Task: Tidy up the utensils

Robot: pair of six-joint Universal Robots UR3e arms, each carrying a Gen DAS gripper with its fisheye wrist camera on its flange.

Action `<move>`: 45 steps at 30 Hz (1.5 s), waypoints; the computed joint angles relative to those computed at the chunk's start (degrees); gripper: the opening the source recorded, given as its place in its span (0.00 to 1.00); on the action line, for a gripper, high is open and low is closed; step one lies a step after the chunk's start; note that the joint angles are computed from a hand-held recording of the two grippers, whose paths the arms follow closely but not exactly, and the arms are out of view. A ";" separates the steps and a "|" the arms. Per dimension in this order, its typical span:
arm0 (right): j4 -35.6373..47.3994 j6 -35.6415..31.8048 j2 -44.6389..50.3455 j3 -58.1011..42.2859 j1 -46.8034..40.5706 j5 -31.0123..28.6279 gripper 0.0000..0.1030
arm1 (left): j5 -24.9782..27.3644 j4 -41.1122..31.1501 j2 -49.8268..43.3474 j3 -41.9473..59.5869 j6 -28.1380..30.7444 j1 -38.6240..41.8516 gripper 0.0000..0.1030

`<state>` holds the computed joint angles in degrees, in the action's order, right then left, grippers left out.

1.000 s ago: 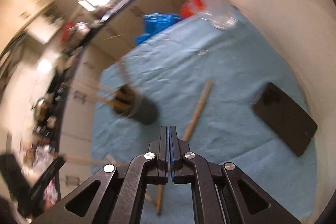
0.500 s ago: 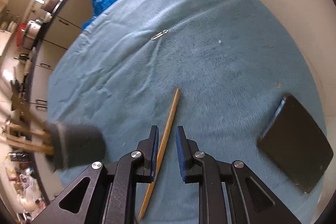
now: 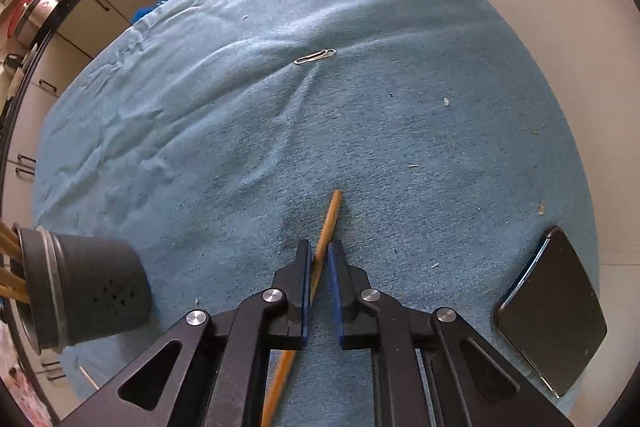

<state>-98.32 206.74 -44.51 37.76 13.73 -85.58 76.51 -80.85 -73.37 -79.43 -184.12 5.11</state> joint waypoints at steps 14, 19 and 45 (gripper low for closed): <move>-19.57 -0.51 -25.75 30.28 -0.62 5.36 0.06 | 0.85 1.93 0.10 -0.96 -1.97 -2.00 0.06; -22.73 -0.93 -32.44 35.17 -0.10 6.56 0.06 | 0.71 2.55 0.45 -1.28 -2.45 -1.99 0.06; -18.63 -3.01 -35.45 15.02 2.68 2.62 0.06 | 1.76 2.65 -7.48 13.23 -3.07 -3.65 0.06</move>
<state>-116.95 203.73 -79.96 52.78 16.41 -82.96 78.27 -78.20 -80.85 -66.20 -187.20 1.46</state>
